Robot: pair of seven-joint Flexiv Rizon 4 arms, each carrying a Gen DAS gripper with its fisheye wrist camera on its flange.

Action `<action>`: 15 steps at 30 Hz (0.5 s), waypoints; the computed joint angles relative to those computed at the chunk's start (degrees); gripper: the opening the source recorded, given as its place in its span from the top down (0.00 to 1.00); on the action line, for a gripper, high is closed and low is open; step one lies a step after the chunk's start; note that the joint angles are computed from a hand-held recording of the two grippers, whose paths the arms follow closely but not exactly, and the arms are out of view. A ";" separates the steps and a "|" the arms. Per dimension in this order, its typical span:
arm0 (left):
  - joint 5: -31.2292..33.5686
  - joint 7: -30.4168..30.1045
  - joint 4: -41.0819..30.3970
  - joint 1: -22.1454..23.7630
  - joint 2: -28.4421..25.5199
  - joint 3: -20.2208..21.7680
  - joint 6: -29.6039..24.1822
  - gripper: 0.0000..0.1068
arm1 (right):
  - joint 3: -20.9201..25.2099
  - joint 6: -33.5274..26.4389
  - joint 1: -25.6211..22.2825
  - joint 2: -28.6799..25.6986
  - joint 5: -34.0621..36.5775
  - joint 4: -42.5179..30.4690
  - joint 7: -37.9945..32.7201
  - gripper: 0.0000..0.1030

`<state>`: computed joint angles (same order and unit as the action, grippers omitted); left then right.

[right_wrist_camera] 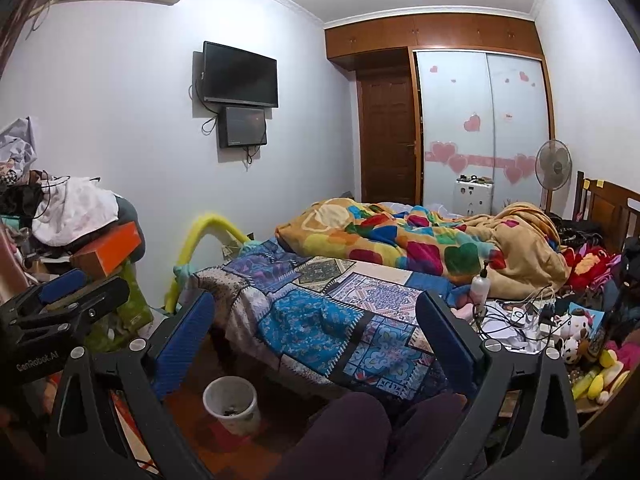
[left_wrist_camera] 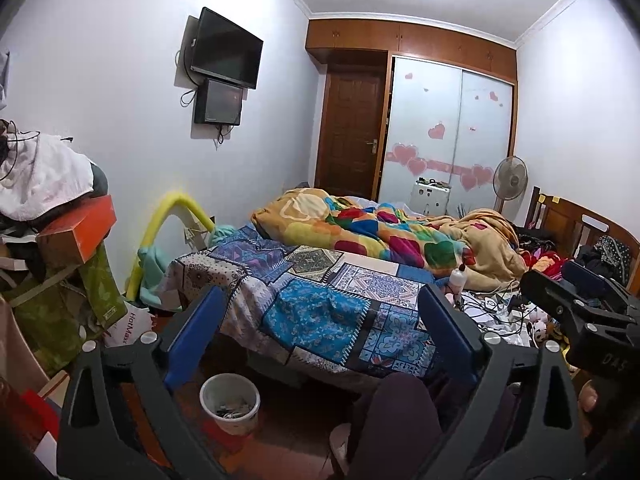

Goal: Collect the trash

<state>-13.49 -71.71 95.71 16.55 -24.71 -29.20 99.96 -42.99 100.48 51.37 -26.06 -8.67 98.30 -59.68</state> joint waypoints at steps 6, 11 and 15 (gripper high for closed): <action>0.32 -0.06 0.08 0.36 -0.13 -0.28 0.19 0.06 | 1.26 -0.24 -1.05 0.23 -0.51 -0.25 -0.05 0.03; 0.65 -0.48 -0.03 -0.57 -0.06 0.99 0.46 0.05 | 1.62 -0.17 -1.42 0.37 -0.84 -0.18 0.23 0.02; 0.98 -0.67 0.22 -0.23 -0.06 0.55 0.57 0.05 | 2.20 -0.38 -1.78 0.36 -1.14 -0.31 0.57 0.02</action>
